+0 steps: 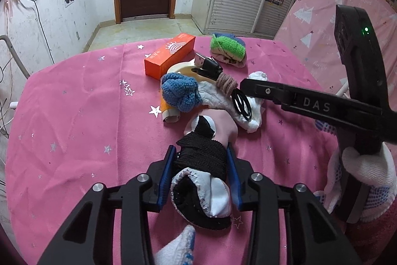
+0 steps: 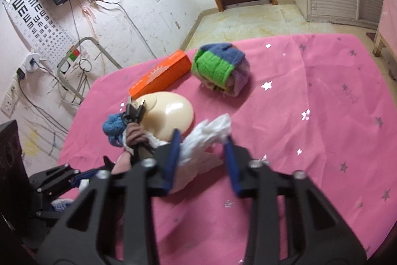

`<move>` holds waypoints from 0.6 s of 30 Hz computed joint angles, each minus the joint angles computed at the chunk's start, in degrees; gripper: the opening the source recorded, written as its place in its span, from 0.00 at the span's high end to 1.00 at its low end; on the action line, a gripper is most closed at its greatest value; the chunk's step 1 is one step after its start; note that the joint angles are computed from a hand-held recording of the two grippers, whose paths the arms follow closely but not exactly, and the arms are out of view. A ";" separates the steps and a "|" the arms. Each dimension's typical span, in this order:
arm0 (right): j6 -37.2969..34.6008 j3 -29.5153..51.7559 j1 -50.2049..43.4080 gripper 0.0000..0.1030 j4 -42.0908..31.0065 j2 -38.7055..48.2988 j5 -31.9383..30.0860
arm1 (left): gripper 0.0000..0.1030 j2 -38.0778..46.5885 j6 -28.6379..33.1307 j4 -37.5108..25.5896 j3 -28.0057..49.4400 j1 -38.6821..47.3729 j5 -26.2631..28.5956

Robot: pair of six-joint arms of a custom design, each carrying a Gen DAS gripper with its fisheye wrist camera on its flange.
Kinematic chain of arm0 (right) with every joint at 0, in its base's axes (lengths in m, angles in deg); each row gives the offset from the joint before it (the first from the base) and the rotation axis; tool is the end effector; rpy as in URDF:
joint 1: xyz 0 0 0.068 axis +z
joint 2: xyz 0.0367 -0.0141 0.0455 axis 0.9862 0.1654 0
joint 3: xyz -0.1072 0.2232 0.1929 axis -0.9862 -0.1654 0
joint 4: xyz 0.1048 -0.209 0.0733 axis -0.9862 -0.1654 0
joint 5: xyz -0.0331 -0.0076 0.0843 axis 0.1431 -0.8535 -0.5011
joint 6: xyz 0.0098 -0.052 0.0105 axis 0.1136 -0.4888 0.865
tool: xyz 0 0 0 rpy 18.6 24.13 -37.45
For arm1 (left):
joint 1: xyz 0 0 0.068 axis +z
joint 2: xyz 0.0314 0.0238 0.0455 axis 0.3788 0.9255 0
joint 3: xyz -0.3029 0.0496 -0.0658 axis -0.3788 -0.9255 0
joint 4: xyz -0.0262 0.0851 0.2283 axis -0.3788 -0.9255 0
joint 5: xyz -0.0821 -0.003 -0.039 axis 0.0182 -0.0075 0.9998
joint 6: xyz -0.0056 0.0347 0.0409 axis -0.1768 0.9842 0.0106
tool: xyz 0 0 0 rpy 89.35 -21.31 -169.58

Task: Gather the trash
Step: 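Grasp the black-and-white sock with the left tool while the right tool grasps the white cloth, then carry the sock and white cloth over the yellow bin and open both tools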

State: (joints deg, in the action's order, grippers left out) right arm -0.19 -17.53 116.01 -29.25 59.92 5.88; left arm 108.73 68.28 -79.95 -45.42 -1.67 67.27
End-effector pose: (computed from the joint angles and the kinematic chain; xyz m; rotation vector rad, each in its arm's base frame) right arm 0.2154 0.1505 0.1340 0.0949 2.4474 0.5132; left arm 0.2410 -0.1135 0.1474 0.5675 2.4961 -0.3877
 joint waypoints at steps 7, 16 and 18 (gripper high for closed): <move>-0.44 0.32 4.23 0.90 -2.65 -2.95 6.20 | 0.74 -1.79 -0.56 -0.21 -0.90 -0.15 -1.44; -1.10 -1.11 9.00 0.90 -8.47 -14.17 13.82 | 0.74 -9.63 -2.22 -3.81 -1.73 0.02 -3.04; -0.98 -1.35 10.27 0.90 -10.65 -17.21 15.91 | 0.74 -12.57 -2.42 -5.32 -1.80 -0.12 -3.52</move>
